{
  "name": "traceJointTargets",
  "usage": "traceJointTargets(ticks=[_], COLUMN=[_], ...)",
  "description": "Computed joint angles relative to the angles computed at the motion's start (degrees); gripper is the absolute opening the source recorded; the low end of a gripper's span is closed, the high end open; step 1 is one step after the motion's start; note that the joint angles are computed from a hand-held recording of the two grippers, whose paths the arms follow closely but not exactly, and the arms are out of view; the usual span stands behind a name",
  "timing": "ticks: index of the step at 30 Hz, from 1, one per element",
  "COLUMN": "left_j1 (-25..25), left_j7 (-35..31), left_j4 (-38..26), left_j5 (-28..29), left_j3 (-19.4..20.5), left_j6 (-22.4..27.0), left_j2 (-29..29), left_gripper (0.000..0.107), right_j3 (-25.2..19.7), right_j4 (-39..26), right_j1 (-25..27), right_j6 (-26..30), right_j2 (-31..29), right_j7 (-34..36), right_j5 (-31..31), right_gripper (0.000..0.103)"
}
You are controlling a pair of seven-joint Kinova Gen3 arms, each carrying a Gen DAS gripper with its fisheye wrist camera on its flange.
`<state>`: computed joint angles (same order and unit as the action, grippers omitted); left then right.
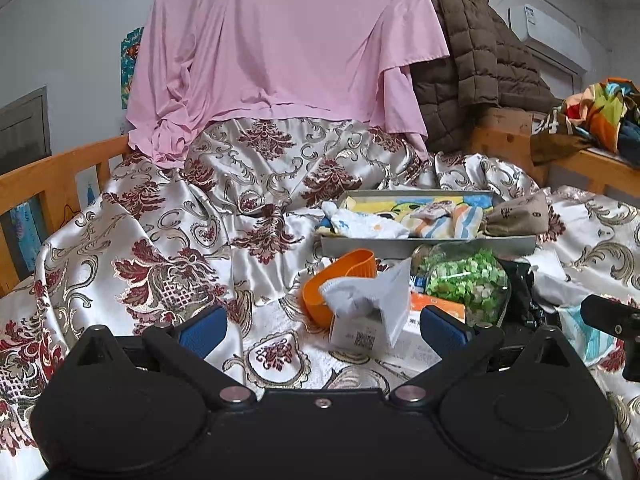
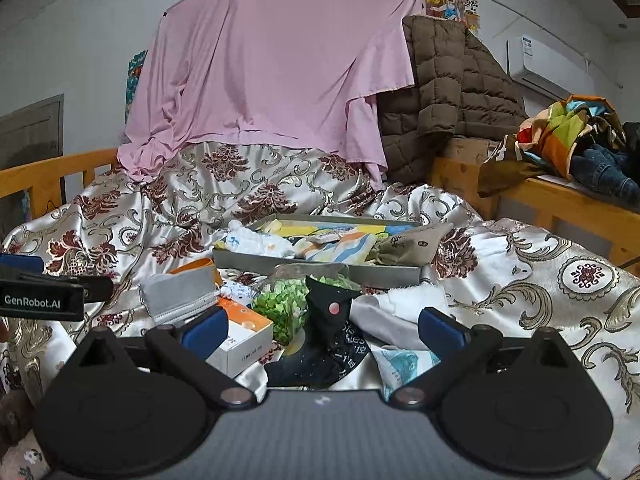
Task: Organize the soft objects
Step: 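Move the left tool toward the black cloth while the right tool approaches the blue-and-white packet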
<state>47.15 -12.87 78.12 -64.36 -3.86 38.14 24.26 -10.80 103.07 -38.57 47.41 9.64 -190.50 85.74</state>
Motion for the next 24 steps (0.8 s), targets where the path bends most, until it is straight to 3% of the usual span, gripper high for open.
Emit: traceJointTargets(ticks=[24], left_j1=[-1.36], left_j7=[-7.57], left_j4=[-1.41], left_j5=[7.88], left_j3=[0.38], left_j6=[0.75], left_j2=[1.77], left_gripper=[0.102], right_j3=[1.47], right_j4=[-1.45], right_j1=[1.24], right_j6=[-7.5], right_j2=[1.06], right_j7=[7.8], right_j5=[-6.44], right_gripper=[0.103])
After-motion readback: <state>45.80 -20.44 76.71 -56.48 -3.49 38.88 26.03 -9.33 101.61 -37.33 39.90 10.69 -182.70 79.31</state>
